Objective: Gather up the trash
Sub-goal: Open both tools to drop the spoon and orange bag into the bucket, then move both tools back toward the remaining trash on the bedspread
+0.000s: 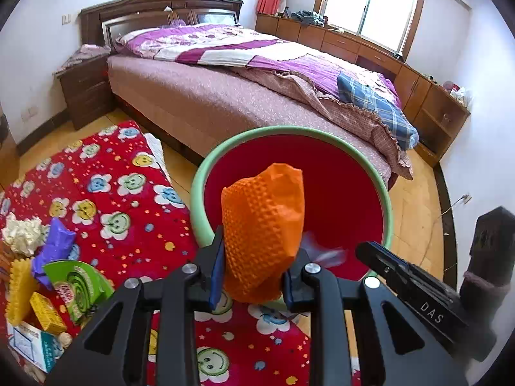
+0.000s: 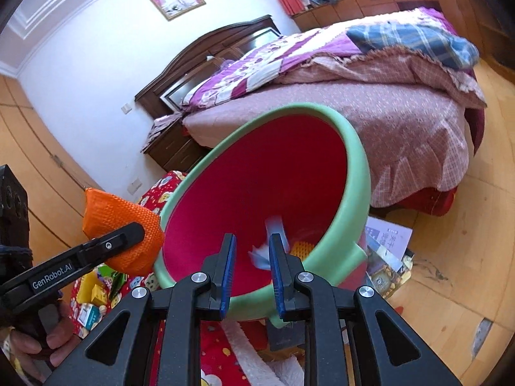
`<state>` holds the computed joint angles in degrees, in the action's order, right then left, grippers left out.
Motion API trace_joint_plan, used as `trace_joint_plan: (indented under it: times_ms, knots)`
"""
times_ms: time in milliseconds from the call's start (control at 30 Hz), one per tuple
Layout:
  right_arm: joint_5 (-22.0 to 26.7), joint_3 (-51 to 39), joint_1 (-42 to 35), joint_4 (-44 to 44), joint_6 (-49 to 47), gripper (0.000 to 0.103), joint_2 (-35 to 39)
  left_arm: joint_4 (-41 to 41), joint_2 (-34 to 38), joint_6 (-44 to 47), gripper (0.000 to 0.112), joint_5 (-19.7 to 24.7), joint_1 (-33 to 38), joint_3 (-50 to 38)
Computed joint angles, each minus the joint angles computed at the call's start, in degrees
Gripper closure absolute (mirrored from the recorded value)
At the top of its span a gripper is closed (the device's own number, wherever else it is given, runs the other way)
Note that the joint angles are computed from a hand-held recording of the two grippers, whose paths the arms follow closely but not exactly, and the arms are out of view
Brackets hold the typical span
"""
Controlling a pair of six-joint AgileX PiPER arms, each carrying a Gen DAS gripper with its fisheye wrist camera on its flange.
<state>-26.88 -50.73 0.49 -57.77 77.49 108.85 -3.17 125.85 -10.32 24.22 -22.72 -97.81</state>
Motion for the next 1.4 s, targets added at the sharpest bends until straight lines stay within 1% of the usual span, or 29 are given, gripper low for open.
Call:
trace_joint_plan:
  times_ms: [67,267,433,600,833,967,1033,1200,1400]
  knots:
    - [-1.1,0.5,-0.4,0.8,-1.1,0.082,0.1,-1.5,0.8,1.2,0.078,0.6,0.1,-1.0]
    - [-2.3,0.8,-1.1,1.2,-1.2,0.082,0.2,-0.2,1.0,-0.4,0.068,0.0,-0.4,-1.1]
    - [-2.0,1.2,-1.2,1.6,-1.3,0.081,-0.2,1.5,-0.1,-1.2,0.068,-0.7,-0.9,0.3]
    - [-1.8,2.1,-0.9,0.8,-0.4,0.078,-1.3,-0.9,-2.6,0.6,0.068,-2.3,-0.4,3.7]
    - [-0.6,4.1,0.5,2.5,-1.8,0.077,-4.7,-2.9,-7.2,1.6,0.068,-5.2,0.5,9.9]
    - [0.4,5.6,1.9,4.2,-3.0,0.067,-7.1,-2.6,-10.3,1.2,0.068,-6.9,1.0,14.0]
    - [1.1,6.3,2.8,4.7,-3.4,0.066,-8.5,-2.3,-11.8,0.8,0.068,-7.7,1.3,15.9]
    - [3.0,7.5,5.4,6.1,-4.1,0.059,-11.6,0.3,-15.7,-1.6,0.068,-9.2,2.0,20.8]
    - [6.5,7.6,9.5,7.3,-4.7,0.057,-14.4,1.5,-20.3,-3.1,0.068,-11.3,3.6,26.7]
